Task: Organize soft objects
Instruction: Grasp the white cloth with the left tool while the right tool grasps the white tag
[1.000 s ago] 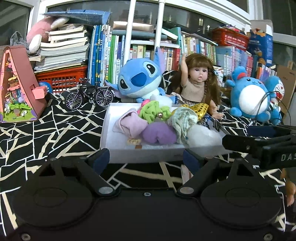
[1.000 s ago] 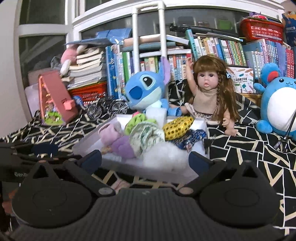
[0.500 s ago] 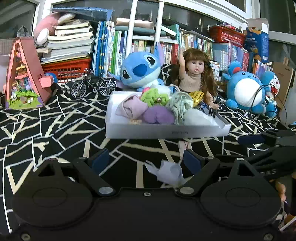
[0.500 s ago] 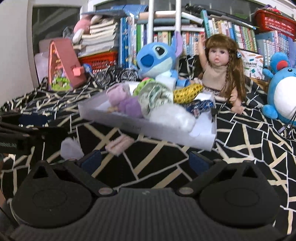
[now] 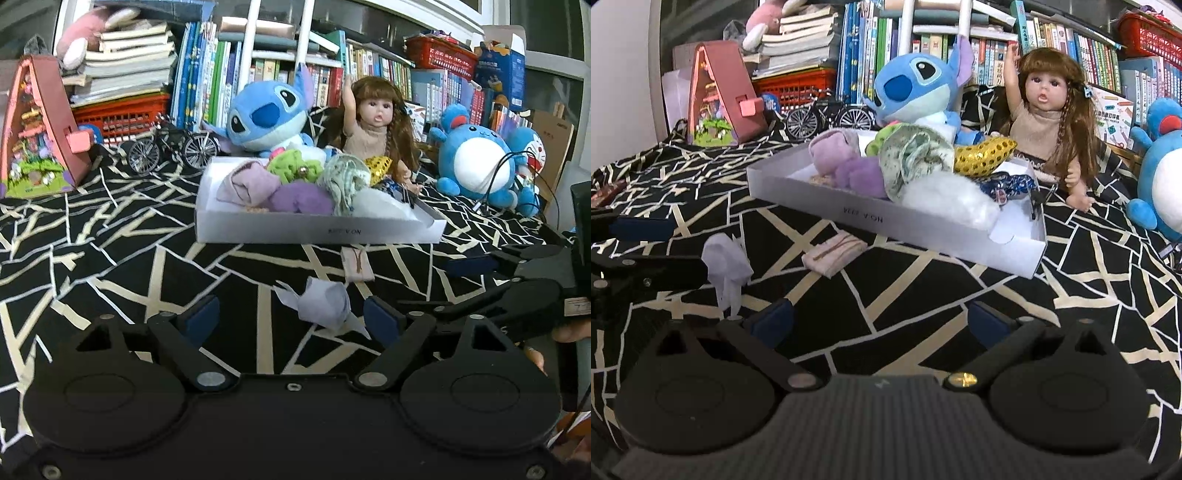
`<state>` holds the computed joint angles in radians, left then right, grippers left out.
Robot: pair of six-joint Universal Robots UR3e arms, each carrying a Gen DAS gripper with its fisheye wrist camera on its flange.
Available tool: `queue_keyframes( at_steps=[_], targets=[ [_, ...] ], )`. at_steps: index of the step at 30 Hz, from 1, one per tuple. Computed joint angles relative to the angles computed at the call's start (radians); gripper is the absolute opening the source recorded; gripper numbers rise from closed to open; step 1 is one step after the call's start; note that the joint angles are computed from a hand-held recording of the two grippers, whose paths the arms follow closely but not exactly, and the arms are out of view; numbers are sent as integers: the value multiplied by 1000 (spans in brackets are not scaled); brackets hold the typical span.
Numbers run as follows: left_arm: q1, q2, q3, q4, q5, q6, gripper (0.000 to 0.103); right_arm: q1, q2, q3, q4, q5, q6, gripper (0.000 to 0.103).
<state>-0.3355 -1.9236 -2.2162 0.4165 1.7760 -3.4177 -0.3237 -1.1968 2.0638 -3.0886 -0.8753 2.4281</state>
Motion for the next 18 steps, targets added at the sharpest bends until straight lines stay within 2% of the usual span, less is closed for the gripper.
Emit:
queue_keyframes(
  at_steps=[6, 11, 18],
  targets=[
    [14, -13, 14, -13, -44, -13, 76, 13, 6, -25, 51, -24, -11, 103],
    [21, -26, 46, -35, -66, -31, 67, 12, 10, -35, 68, -24, -10, 103],
    [33, -45, 80, -65, -104, -59, 42, 12, 11, -43, 83, -24, -11, 103]
  ],
)
